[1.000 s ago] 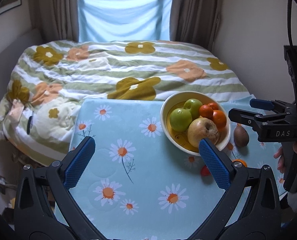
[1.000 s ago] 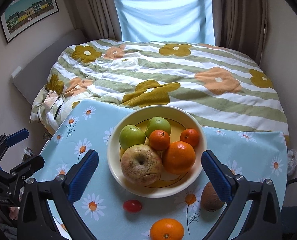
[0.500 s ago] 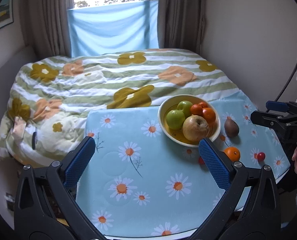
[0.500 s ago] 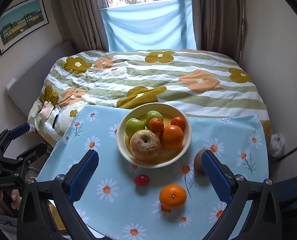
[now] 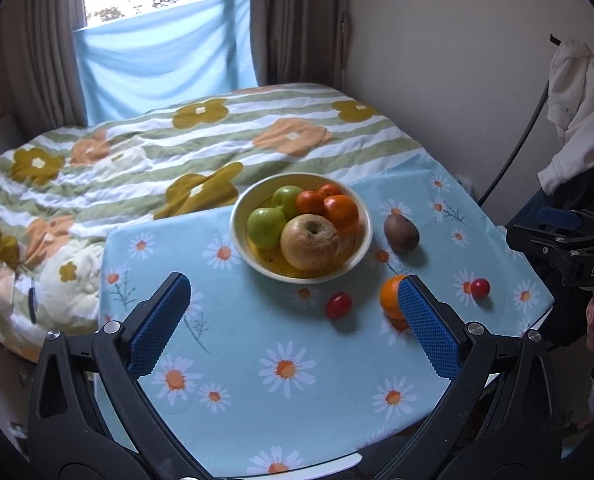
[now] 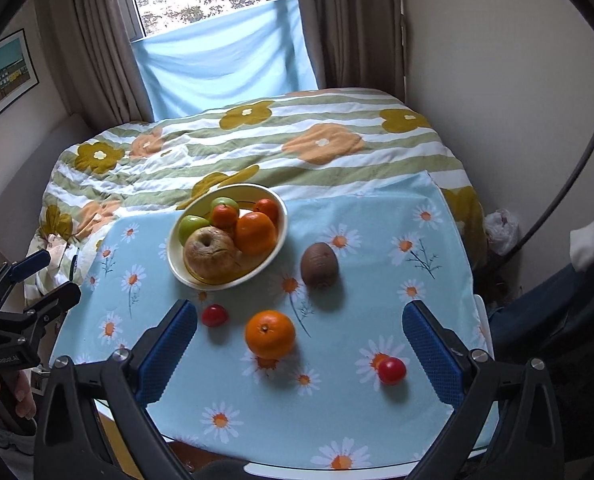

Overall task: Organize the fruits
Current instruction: 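Withdraw both grippers from the bowl toward the remaining fruit, then close the left gripper on the large orange while the right grasps a red tomato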

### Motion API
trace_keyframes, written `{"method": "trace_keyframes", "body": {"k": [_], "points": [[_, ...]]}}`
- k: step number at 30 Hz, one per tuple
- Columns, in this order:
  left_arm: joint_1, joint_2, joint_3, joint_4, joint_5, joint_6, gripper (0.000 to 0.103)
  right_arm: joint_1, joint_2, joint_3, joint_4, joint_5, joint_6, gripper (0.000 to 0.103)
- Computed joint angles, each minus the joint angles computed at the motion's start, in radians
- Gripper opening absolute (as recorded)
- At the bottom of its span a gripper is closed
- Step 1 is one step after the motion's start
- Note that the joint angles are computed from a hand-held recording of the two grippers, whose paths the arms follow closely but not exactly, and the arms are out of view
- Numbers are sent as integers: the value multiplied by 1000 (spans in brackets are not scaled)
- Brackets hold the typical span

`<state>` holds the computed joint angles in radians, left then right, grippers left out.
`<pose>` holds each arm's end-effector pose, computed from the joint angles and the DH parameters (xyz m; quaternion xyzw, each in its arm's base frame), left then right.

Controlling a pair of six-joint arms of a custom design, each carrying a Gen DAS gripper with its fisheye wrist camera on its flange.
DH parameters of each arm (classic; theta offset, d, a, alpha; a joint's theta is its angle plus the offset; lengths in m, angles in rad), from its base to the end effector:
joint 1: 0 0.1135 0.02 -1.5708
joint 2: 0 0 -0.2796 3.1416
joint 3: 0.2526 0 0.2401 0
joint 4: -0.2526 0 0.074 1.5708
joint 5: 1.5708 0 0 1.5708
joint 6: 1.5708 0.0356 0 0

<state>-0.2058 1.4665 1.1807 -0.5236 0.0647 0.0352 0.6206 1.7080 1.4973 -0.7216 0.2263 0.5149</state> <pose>0.2995 -0.0649 0.3043 0.1235 0.9197 -0.0616 0.3675 0.2999 0.2045 0.3133 -0.0144 0.9440 0.0773 0.3206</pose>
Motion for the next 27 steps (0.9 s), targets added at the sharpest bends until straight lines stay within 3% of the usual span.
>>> {"method": "trace_keyframes", "body": {"k": [9,19,22,25,27], "points": [[-223,196,27,98,-59,-49,103,-134,-94,-271,123,-76,-85,103],[-309,389,79,158,-96,-79,103,-261,-99,-462,259,-174,-186,102],[-326,429,83,179,-111,-94,103,-278,-86,-495,299,-188,-209,99],[-336,476,104,171,-120,-99,94,-288,-65,-517,327,-201,-235,94],[-340,499,117,167,-122,-106,94,-295,-50,-527,348,-210,-255,89]]}}
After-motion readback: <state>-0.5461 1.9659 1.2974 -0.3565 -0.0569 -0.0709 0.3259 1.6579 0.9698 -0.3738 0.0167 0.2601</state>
